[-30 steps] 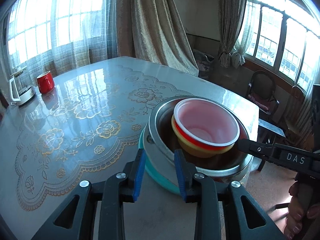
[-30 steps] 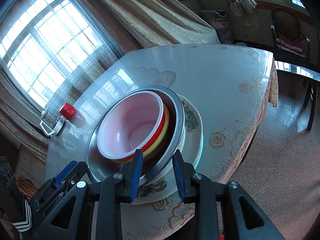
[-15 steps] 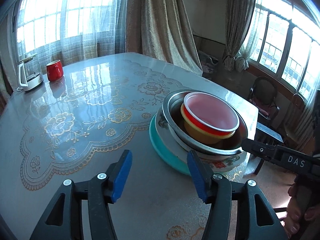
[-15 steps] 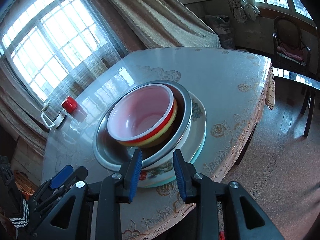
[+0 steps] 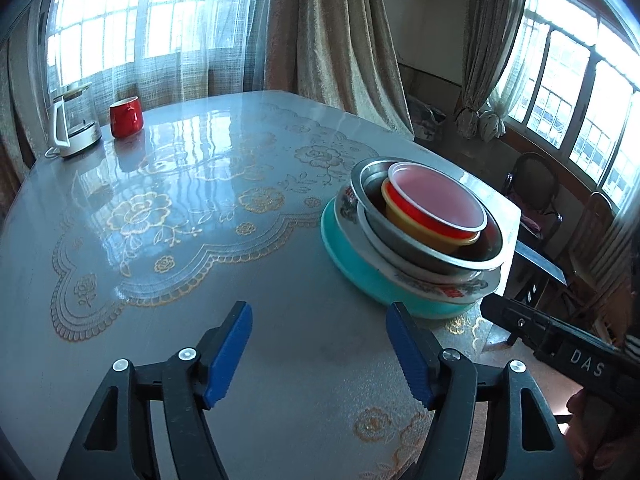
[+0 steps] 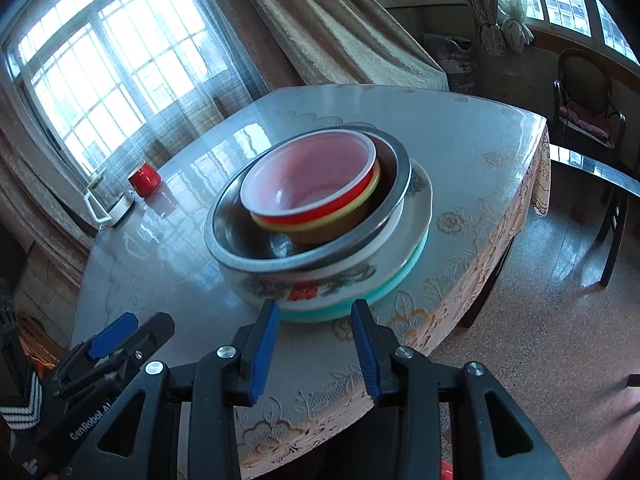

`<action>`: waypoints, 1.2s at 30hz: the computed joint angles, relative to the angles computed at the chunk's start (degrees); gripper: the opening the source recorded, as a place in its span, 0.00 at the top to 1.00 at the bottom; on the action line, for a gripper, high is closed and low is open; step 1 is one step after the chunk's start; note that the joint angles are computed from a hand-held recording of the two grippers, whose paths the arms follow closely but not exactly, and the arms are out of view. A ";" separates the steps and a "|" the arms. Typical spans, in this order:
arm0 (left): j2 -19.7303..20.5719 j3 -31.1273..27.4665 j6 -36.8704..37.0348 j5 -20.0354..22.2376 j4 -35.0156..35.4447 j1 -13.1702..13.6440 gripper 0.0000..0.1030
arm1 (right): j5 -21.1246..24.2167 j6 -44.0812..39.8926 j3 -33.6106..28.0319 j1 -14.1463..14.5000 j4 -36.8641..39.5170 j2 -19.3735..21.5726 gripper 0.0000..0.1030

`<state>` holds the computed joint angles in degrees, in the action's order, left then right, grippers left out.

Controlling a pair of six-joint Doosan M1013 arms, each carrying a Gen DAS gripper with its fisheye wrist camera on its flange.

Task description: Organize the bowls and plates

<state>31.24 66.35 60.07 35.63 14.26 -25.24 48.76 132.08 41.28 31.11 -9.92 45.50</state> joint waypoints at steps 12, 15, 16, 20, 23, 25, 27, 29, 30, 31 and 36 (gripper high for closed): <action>-1.93 3.60 -1.76 -0.98 2.44 -0.46 0.12 | -1.34 3.72 3.85 1.90 -5.07 -1.52 0.62; -2.34 4.53 -3.77 -1.52 4.74 -0.77 0.02 | -3.13 7.21 6.04 2.83 -10.22 -2.46 0.53; -2.49 4.89 -4.53 -1.86 5.85 -0.88 0.01 | -3.57 8.34 6.65 3.13 -12.16 -2.69 0.51; -2.96 6.04 -8.77 -1.42 12.49 -1.67 0.00 | -3.45 13.21 8.38 4.56 -20.87 -3.34 0.45; -3.54 6.95 -8.29 -2.02 11.96 -1.62 0.00 | -4.05 16.17 10.04 5.07 -24.12 -4.05 0.38; -3.91 7.57 -9.21 -2.10 12.40 -1.73 0.00 | -3.95 17.97 10.94 5.42 -26.14 -4.40 0.36; -4.16 8.08 -10.78 -2.00 13.82 -2.01 0.00 | -3.40 19.51 11.56 5.95 -28.54 -4.59 0.35; -4.38 8.63 -12.11 -2.15 15.89 -2.32 0.00 | -3.24 19.93 12.03 6.20 -29.40 -4.72 0.35; -4.32 8.62 -13.00 -1.63 17.26 -2.55 0.00 | -3.41 20.04 12.45 6.26 -29.24 -4.92 0.35; -4.28 8.59 -13.60 -1.16 18.36 -2.74 0.00 | -3.52 19.48 12.61 6.25 -28.61 -5.00 0.35; -3.91 8.56 -17.17 1.33 24.38 -3.46 0.00 | -2.85 19.99 12.85 6.33 -29.37 -5.17 0.35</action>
<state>27.33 74.91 42.90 36.97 38.64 -28.70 45.91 152.07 54.13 37.44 -39.29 40.33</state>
